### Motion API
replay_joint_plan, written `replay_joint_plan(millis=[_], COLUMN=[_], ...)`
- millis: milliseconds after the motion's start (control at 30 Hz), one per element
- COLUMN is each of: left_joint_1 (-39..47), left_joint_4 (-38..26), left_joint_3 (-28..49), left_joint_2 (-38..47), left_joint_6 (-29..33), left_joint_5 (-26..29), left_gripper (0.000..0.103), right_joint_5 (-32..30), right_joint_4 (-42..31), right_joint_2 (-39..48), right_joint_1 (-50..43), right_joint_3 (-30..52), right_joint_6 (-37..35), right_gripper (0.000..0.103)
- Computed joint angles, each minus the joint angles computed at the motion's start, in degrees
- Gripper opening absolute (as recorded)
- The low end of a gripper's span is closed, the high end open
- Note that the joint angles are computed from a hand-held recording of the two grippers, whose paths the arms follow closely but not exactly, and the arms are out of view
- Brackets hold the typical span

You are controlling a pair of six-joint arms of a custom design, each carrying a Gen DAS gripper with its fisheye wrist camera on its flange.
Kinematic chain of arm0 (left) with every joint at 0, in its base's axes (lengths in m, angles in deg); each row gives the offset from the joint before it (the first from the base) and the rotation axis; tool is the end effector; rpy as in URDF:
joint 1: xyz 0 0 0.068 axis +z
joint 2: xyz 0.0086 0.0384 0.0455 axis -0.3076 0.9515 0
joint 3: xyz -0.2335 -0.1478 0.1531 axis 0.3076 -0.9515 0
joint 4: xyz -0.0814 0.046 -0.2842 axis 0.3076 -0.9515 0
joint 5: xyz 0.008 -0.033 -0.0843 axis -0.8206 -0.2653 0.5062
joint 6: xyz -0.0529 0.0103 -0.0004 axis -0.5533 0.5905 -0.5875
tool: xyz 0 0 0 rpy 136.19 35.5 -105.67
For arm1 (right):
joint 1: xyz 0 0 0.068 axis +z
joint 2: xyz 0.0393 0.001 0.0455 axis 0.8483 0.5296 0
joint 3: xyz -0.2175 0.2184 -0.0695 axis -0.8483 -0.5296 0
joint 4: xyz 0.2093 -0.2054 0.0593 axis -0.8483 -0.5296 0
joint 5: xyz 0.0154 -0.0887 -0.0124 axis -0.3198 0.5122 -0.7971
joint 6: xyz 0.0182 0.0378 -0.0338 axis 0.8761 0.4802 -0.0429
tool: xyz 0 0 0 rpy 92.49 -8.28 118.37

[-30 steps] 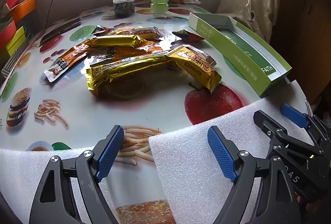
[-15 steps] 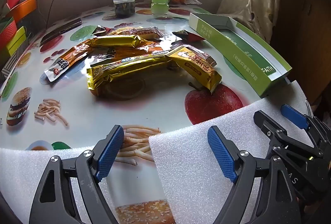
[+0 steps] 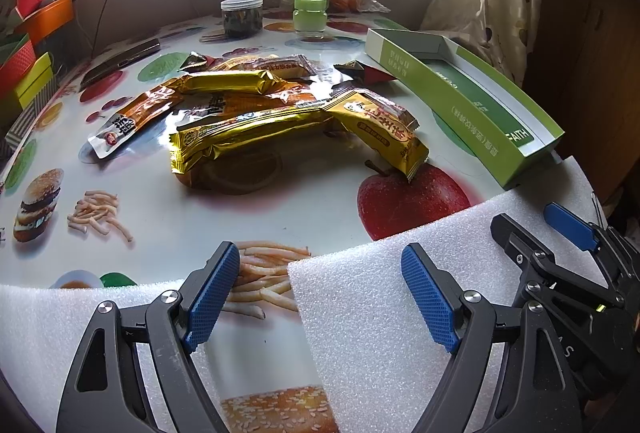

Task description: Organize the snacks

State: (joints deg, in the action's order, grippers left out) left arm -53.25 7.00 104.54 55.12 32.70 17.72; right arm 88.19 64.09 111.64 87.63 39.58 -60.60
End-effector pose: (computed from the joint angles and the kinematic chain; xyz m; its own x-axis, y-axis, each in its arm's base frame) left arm 0.1841 -0.1091 0.0933 -0.7113 -0.3364 -0.6171 -0.3738 0.9246 -0.0731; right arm 0.2508 0.1408 0.0879 -0.6210 -0.3406 -0.7059 -0.4628 0.8862 -0.0205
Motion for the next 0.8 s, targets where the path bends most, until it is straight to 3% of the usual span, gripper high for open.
replay_joint_plan(millis=[800], left_joint_1=[-0.4], left_joint_4=[0.4], left_joint_3=[-0.1], left_joint_2=[0.4], left_joint_6=[-0.4], left_joint_5=[-0.4], left_gripper=[0.083], right_joint_5=[0.1], right_joint_4=[1.3], right_joint_2=[0.1], right_joint_1=[0.1], right_joint_3=[-0.6], right_joint_6=[-0.1], right_gripper=[0.067])
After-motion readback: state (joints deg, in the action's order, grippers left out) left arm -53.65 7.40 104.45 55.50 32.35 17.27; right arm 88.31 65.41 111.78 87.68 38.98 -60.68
